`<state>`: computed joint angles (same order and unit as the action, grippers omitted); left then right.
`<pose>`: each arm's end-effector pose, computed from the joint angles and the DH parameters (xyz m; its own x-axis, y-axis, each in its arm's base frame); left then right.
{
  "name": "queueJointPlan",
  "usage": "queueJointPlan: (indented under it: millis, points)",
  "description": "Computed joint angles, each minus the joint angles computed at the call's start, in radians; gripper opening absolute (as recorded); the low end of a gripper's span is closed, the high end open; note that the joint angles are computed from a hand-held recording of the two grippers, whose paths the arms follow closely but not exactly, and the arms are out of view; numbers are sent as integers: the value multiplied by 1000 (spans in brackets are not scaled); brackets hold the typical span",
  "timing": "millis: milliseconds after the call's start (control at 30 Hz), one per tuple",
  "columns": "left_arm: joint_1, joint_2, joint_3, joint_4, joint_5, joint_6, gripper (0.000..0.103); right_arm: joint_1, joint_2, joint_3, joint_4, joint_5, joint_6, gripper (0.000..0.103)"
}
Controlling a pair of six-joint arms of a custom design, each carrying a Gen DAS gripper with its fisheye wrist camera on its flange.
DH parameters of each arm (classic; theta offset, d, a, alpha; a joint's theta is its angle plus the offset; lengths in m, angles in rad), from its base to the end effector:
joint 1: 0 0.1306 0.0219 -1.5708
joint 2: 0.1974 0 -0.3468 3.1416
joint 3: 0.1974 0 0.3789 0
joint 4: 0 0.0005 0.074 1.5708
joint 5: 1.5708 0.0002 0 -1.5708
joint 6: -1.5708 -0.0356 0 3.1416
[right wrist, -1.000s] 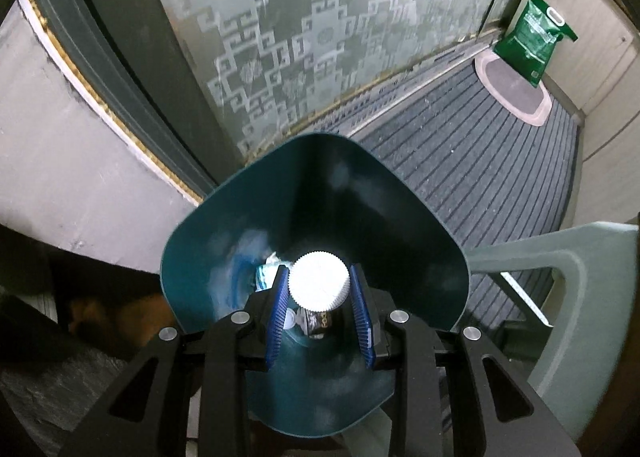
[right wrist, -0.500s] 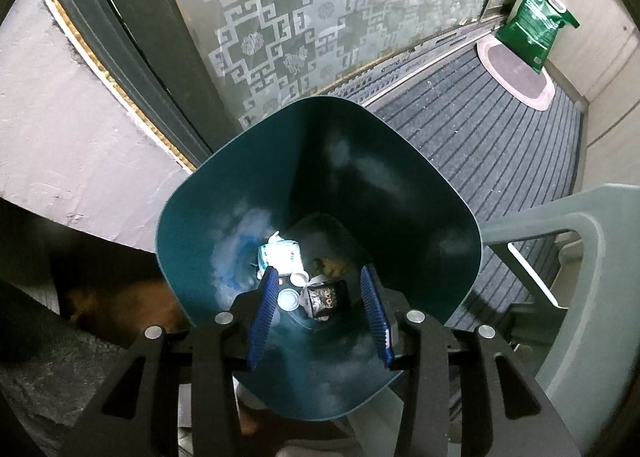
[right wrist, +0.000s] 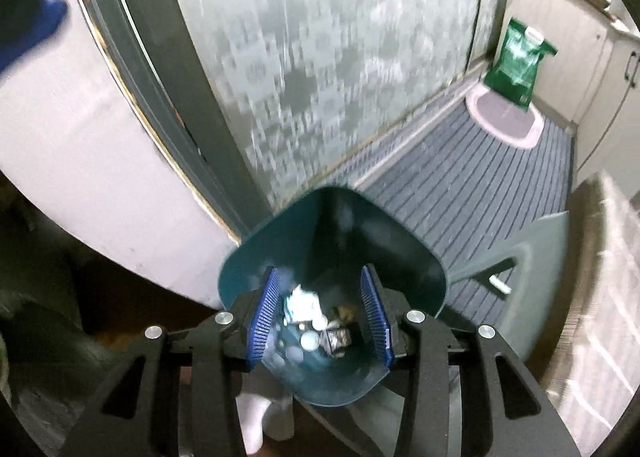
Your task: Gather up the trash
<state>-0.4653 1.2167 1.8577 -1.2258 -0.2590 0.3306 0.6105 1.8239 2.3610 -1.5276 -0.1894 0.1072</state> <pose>0.3272 -0.1546 0.6397 -0.5455 -0.0772 -0.8346 0.0696 0.9881 -0.1369 0.4537 0.3250 0.5454 -0.6120 -0.5564 -0.5620 -0.7172 0.6900 0.0979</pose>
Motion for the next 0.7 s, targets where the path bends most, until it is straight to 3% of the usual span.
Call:
queueJointPlan:
  millis: [167,300,700]
  points:
    - [-38,15,31,-15,-44,-6,28,-30,-45,38,17,9,-20,43]
    - [-59,24,54,-22,-68,-3,38,-56,-106,15,46,52,-13,43]
    - [-140,36,87,-15,-176,2,75,-182,-287,-88,111,76,-23,64]
